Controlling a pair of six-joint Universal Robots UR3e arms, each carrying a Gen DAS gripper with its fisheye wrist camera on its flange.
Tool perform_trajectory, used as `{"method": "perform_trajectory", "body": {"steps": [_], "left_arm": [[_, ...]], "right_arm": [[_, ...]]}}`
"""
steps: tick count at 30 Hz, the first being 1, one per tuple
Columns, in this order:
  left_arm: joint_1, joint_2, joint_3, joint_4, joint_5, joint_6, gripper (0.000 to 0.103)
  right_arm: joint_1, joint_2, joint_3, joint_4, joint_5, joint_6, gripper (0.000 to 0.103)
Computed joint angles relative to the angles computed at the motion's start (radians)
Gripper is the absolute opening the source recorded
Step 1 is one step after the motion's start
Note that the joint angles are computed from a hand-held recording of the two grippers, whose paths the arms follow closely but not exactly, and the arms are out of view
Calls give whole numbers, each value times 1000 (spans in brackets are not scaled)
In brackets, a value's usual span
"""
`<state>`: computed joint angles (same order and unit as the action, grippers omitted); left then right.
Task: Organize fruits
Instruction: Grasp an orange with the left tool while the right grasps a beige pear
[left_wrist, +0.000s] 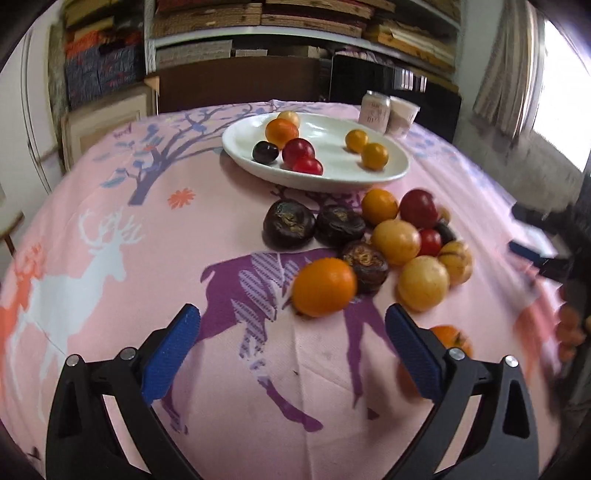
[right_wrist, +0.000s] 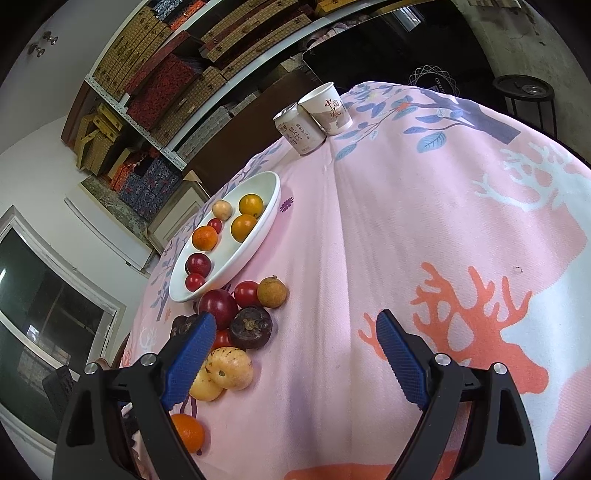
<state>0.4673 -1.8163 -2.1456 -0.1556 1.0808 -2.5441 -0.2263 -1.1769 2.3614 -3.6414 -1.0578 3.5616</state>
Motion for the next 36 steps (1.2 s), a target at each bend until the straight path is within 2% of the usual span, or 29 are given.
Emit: {"method": "perform_trajectory", "body": {"steps": [2,7,10,13,16,17,19,21,24,28,33,36], "left_arm": [[-22,-31,28,25,35,-12,98],[-22,-64,69,26,14,-10,97],[-41,-61,58,43,7,35,80],[-67,-73,79,19,13,75,76],[-73,-85,117,-59,-10,107,60],[-76,-91,138,-102,-13,120,47],[-65,-94,162,-164,-37,129,46],[-52,-84,156,-180,-50,122,40],[-32,-72,145,-190,-61,103,40],[-18,-67,132,-169,-60,77,40],[-21,-69,133,-167,-45,76,41],[-25,-70,130,-156,-37,73,41]], "right_arm": [[0,0,-1,1,1,-4,89],[19,-8,-9,17,-21,-25,89],[21,-10,-10,20,-23,-28,89],[28,-14,-13,29,-32,-30,89],[36,-16,-18,35,-40,-40,89],[41,-16,-21,37,-44,-44,89],[54,-15,-28,42,-51,-60,89],[75,-18,-40,59,-59,-87,89],[150,-23,-81,115,-114,-172,87],[271,-10,-159,202,-244,-272,74],[330,16,-244,310,-314,-301,59],[373,45,-310,358,-352,-314,58]]}}
